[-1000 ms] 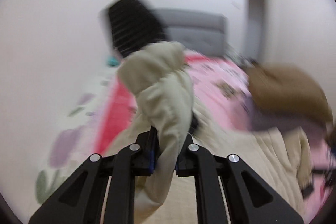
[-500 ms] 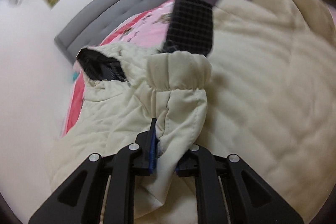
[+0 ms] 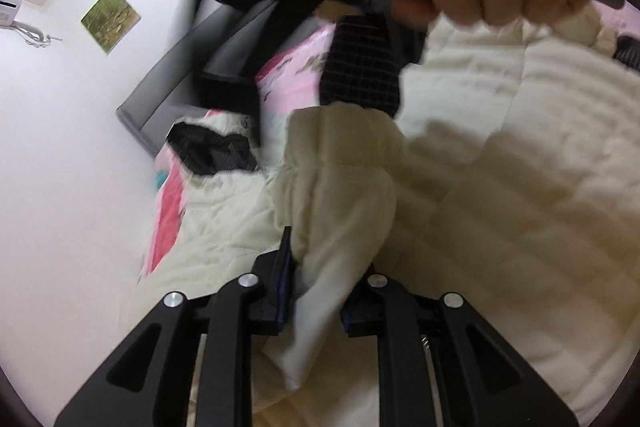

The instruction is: Fold large clothes

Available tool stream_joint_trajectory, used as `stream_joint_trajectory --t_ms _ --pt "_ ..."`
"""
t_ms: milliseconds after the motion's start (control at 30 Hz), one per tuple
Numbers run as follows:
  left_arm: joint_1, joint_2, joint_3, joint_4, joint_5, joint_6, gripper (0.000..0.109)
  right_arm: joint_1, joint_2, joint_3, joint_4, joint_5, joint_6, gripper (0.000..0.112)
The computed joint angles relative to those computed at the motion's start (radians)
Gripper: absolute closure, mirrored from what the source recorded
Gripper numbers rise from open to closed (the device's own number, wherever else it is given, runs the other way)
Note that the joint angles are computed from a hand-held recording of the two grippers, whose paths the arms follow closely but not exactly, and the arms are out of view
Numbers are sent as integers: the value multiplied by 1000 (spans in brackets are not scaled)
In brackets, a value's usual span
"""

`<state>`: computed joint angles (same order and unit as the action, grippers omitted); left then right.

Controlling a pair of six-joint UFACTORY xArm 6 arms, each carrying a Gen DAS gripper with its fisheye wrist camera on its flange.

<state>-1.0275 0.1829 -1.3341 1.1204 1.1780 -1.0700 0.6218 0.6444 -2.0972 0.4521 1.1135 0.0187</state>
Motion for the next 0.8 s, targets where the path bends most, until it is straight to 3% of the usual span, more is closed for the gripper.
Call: stream_joint_trajectory --t_ms 67,167,267,333,400,467,567,600,700,800 --pt "4 7 -7 4 15 4 87 6 3 -13 28 -28 -11 86" --pt "-14 45 -52 114 151 -57 87 39 -9 -50 10 -125 -129 88" --pt "2 72 -76 176 205 -104 84 63 14 -123 13 -184 -269 88" --pt "36 71 -71 130 112 -63 60 61 44 -161 -28 -167 -263 88" --pt "70 59 -56 22 -26 26 50 51 127 -248 -84 -95 -202 89" --pt "90 34 -21 -77 -130 110 50 46 192 -301 -140 -34 -152 92" --pt "103 -99 105 -171 -265 139 50 22 139 -172 -84 -86 -139 92" --pt "106 -151 147 -192 -282 138 46 17 117 -134 -58 -100 -137 92" --pt "137 -324 250 -229 -211 122 31 19 65 -47 -65 -132 -147 91" --pt "306 -404 275 -370 -249 281 29 32 43 -15 -90 -141 -141 85"
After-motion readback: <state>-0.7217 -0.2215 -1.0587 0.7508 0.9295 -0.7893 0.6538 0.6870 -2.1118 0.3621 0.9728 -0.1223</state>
